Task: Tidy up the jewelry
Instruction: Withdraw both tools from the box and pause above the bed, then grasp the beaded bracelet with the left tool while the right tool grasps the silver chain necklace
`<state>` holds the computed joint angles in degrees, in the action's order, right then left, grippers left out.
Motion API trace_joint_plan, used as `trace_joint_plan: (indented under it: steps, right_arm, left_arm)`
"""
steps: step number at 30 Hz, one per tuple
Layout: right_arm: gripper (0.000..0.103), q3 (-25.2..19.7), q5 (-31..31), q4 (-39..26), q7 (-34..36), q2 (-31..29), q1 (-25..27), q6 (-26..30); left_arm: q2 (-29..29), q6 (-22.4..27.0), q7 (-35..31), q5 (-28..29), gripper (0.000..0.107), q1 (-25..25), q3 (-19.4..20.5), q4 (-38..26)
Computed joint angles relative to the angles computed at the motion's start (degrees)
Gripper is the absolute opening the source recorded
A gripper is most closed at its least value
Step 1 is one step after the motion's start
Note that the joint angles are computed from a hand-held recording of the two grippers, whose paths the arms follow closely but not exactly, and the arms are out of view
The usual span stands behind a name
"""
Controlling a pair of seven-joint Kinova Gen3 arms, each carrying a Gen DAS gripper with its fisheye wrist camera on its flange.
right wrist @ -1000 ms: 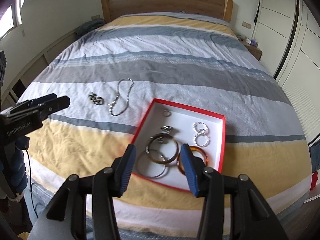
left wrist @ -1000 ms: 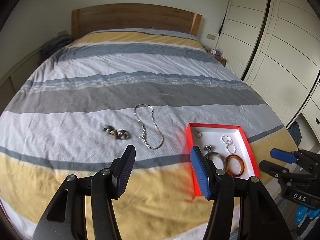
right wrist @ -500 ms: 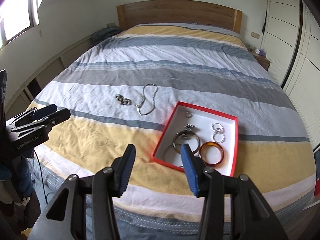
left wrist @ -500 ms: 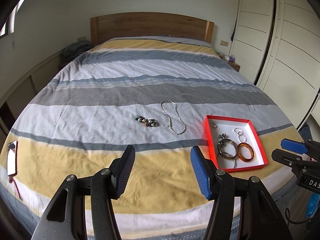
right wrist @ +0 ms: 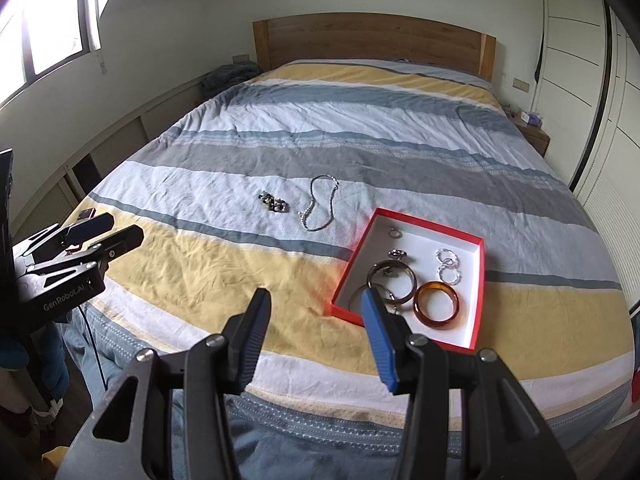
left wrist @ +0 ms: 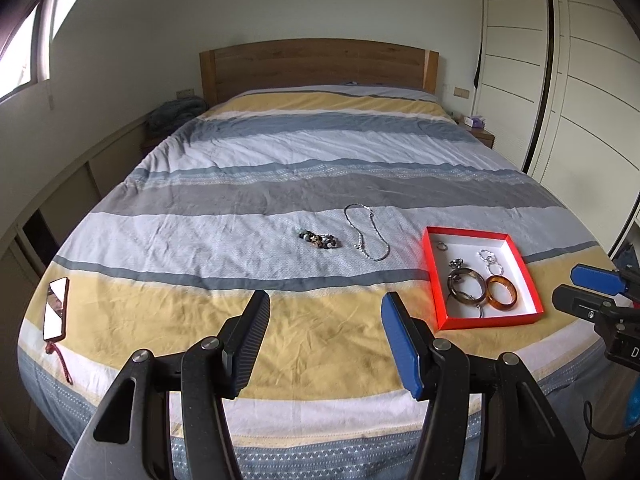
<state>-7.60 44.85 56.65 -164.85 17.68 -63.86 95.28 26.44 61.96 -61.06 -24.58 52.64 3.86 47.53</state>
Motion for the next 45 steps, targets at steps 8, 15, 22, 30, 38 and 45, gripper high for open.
trace_joint_plan:
  steps: [8,15,22,30,38,45]
  right_arm:
    - [0.045,-0.26,-0.12,0.5,-0.53,-0.33,-0.01,-0.21]
    - [0.045,-0.56,-0.52,1.38,-0.47,-0.58,0.68,-1.35]
    - [0.045,-0.04,-2.67,1.31,1.21,0.08,3.1,-4.17]
    - [0.046,0.43,-5.59,3.37,2.59,-0.24,6.62,-8.55]
    - [0.048,0.56,-8.83,6.13,4.53,-0.7,11.34,-14.01]
    - [0.049,1.65,-12.81,5.46,10.03,1.22,16.4,-18.21]
  left_arm:
    - [-2.12,-0.57,2.25,-3.12,0.06,1.07,-0.26,3.84]
    - [-2.68,-0.61,3.06,-4.18,0.06,0.15,0.36,5.0]
    - [-1.26,0.1,2.28,-3.6,0.06,-0.58,0.47,3.15]
    - [2.6,2.39,-0.83,-1.11,0.061,-1.24,-0.2,-2.14]
    - [8.35,6.19,-5.24,2.54,0.062,-2.1,-1.38,-10.68]
    - [15.43,10.11,-9.02,8.09,0.065,-5.02,-2.16,-21.11]
